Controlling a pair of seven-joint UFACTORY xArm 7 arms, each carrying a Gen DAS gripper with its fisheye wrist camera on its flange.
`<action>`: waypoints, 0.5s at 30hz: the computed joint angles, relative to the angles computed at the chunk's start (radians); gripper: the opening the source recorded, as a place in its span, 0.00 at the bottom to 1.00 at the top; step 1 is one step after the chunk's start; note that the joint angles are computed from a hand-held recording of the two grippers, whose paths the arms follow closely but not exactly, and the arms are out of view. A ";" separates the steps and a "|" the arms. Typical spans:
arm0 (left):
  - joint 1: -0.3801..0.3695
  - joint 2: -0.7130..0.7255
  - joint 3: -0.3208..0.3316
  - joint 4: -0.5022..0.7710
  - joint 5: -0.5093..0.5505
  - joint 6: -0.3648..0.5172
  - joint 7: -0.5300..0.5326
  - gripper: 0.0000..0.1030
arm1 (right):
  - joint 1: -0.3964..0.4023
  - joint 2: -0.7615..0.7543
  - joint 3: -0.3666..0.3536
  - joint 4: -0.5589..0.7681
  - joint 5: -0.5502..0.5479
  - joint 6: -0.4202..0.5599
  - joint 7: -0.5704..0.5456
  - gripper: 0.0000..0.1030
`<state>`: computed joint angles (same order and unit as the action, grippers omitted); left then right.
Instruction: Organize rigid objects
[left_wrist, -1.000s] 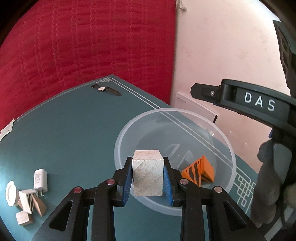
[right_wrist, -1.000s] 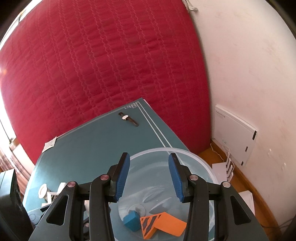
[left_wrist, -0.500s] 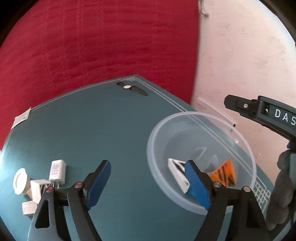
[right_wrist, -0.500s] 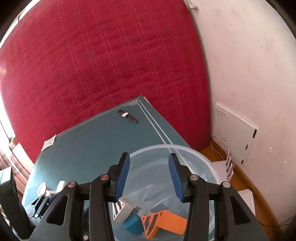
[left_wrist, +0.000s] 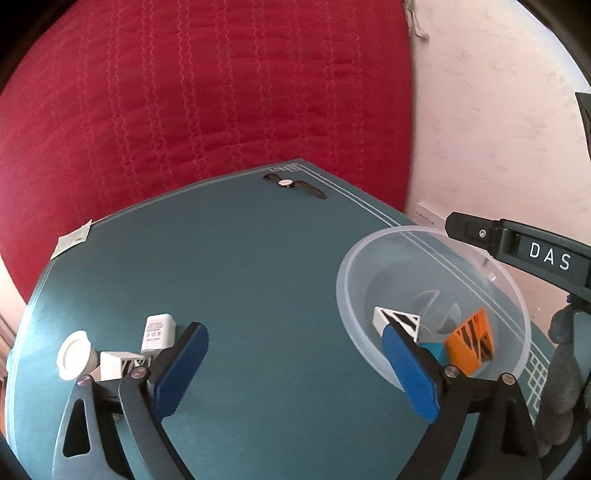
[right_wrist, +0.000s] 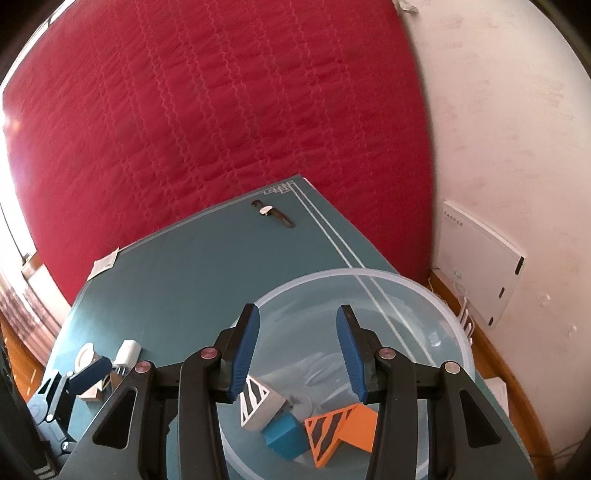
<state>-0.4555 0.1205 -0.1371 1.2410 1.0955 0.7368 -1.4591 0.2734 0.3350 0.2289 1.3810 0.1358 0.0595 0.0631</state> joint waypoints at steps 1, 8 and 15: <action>0.001 -0.002 0.001 -0.003 -0.002 0.001 -0.002 0.95 | -0.001 0.000 0.003 -0.001 0.001 0.001 -0.001 0.44; 0.014 -0.058 -0.014 -0.070 -0.011 0.043 -0.045 0.99 | -0.013 -0.001 0.029 -0.007 0.017 -0.005 -0.021 0.53; 0.053 -0.126 -0.034 -0.154 -0.026 0.062 -0.100 0.99 | -0.054 0.001 0.101 -0.015 0.065 0.006 -0.094 0.61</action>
<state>-0.4030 -0.0058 -0.1707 1.0865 1.0694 0.7987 -1.5587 0.2194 0.3356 0.3303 1.3665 0.2004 0.0658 -0.0306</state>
